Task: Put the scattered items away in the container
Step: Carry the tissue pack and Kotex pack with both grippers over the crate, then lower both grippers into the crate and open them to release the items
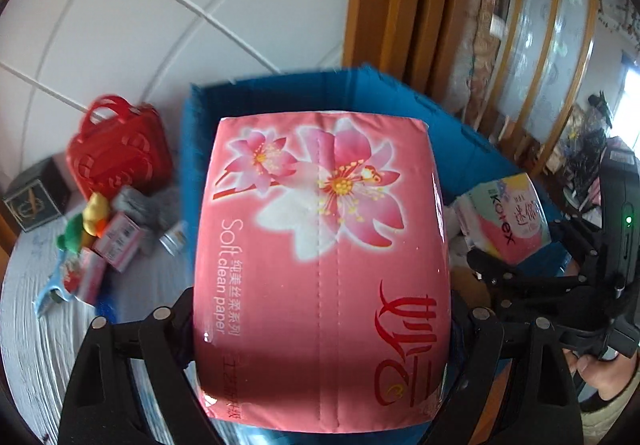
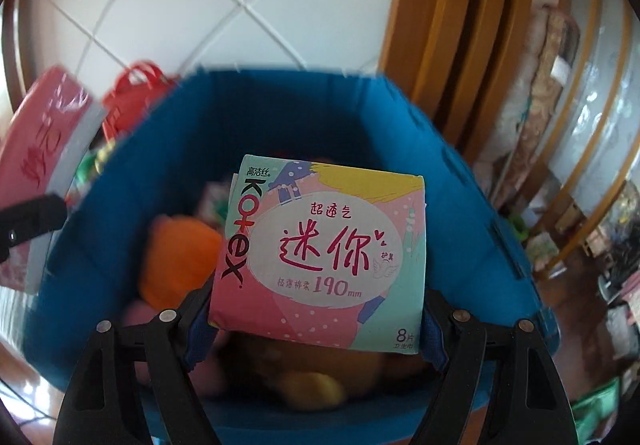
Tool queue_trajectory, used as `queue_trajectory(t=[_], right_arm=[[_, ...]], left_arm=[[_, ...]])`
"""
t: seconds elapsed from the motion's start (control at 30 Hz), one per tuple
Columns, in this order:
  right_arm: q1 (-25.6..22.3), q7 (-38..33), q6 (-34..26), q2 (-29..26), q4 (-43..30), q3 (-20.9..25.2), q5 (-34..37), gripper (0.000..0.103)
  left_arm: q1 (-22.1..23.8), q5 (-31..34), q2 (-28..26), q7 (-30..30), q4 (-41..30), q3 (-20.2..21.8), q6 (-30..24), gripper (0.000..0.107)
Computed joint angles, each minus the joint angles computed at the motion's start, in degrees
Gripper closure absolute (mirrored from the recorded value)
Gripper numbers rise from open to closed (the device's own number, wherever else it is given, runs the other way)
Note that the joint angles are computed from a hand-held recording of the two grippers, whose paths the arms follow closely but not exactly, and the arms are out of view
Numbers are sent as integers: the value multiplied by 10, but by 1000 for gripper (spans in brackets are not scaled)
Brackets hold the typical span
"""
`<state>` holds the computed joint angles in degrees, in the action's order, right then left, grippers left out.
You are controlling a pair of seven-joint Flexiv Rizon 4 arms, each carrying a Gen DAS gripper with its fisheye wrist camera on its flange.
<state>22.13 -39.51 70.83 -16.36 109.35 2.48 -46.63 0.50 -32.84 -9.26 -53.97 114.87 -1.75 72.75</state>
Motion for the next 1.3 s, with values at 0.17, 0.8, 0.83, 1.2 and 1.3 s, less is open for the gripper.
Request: queue_trajectory(t=[0.17, 0.8, 0.83, 1.2, 1.3], right_arm=[[-56, -212, -67, -34, -52, 68, 201, 23], [-52, -377, -200, -59, -129, 59, 339, 7], [-54, -380, -194, -57, -126, 60, 344, 1], [-61, -384, -161, -23, -91, 61, 355, 0], [-61, -379, -155, -15, -83, 59, 351, 0]], left_arm=[[-28, 185, -65, -170, -115, 35, -174, 17], [-37, 297, -95, -279, -196, 33, -297, 16], [-37, 295, -88, -277, -190, 32, -287, 16], [-39, 288, -76, -258, -178, 27, -239, 15], [-44, 311, -83, -302, -197, 39, -270, 15]])
